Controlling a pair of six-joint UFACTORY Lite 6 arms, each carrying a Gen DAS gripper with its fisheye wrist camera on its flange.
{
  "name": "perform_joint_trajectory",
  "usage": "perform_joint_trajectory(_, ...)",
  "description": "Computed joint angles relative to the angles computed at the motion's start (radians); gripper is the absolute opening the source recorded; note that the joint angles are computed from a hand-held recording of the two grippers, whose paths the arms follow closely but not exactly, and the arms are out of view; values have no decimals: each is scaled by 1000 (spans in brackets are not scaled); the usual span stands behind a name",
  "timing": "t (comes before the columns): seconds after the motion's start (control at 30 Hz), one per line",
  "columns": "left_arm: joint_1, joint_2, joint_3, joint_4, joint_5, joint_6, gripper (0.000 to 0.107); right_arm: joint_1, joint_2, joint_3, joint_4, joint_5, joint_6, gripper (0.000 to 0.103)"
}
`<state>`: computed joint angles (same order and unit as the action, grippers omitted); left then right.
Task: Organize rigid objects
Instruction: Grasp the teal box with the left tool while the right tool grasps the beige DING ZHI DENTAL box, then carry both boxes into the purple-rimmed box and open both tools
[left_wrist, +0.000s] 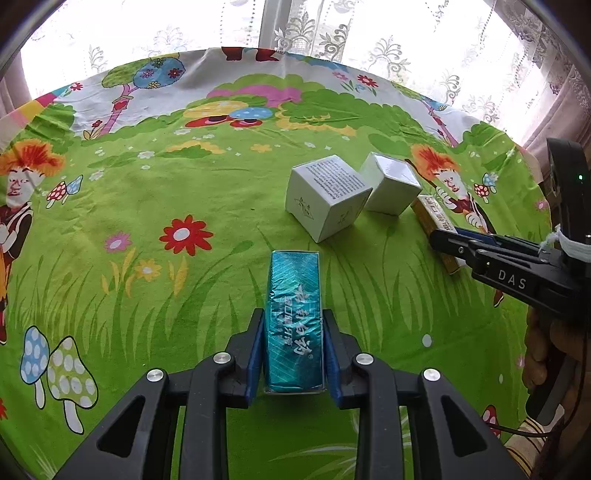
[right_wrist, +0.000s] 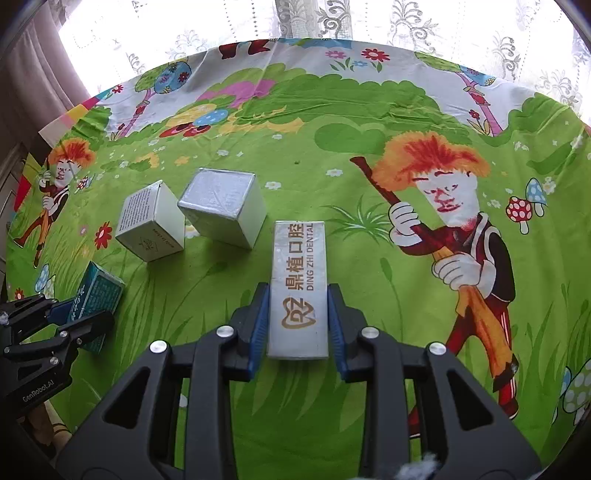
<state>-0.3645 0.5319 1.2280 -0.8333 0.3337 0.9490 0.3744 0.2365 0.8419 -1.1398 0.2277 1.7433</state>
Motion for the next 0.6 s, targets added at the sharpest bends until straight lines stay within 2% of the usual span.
perform_joint_trajectory(0.27, 30, -104, -103, -62, 2, 58, 30, 105, -130, -63, 42, 98, 49, 34)
perform_joint_trajectory(0.6, 113, -343, -290, -133, 53, 148, 30, 359, -259, -10, 184, 308, 17, 34)
